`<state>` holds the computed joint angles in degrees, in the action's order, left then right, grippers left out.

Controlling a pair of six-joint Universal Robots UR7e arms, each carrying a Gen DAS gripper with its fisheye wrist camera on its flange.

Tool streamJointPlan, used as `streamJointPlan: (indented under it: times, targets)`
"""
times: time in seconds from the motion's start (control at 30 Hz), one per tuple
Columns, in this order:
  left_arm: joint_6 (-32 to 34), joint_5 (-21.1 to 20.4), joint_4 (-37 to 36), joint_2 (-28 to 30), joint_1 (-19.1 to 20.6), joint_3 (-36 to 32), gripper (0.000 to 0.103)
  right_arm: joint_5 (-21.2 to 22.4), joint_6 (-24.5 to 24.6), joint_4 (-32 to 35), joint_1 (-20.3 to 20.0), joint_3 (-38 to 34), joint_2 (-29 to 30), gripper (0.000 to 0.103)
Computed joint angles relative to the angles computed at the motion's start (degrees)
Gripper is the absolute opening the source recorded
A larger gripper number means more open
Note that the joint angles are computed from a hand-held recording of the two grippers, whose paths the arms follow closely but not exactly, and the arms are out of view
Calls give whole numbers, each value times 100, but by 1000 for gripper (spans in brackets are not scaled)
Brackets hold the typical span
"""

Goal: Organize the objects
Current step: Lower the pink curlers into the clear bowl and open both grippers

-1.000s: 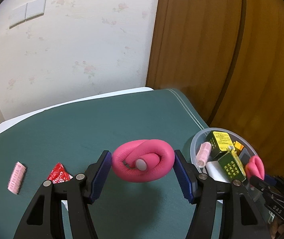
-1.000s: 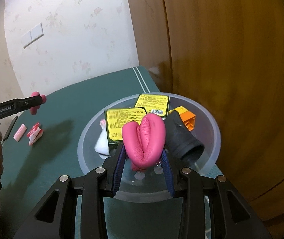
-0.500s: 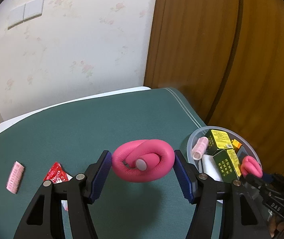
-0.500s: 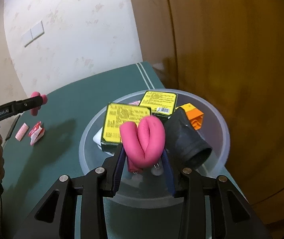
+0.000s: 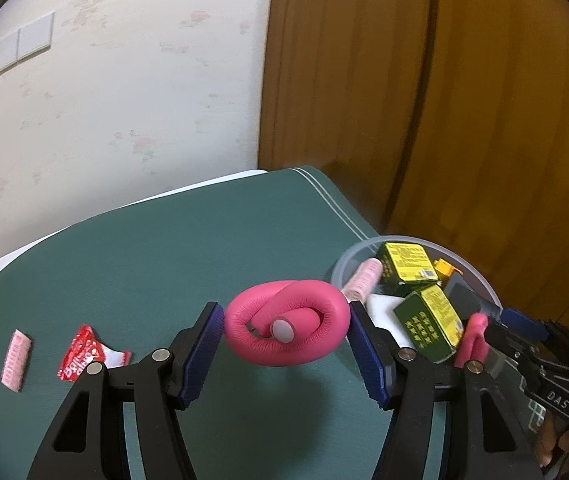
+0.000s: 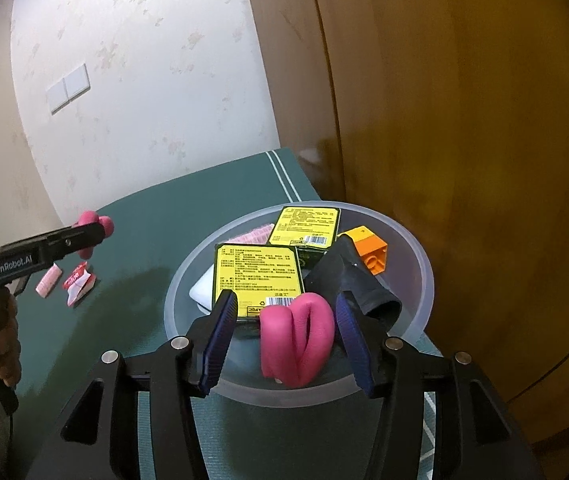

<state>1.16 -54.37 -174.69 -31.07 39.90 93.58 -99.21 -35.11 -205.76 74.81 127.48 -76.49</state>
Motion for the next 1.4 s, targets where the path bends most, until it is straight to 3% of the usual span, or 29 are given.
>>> streamJointPlan:
  times: [0.43, 0.77, 0.97, 1.1, 1.4]
  targets:
    - [-194, -246, 414, 419, -36, -467, 66, 397, -28, -28, -114, 26, -68, 53]
    - [-611, -655, 1204, 1133, 72, -1752, 67, 1005, 114, 351, -408, -50, -236, 53]
    - [-778, -648, 1687, 1577, 115, -2440, 69, 1215, 45, 490, -470, -70, -273, 53]
    - [-760, -659, 1724, 1650, 108, -2523, 84, 1270, 16, 547, -480, -74, -286, 53]
    - [-639, -425, 1372, 1432, 80, -2203, 84, 1186, 22, 378, -428, -3, -274, 53]
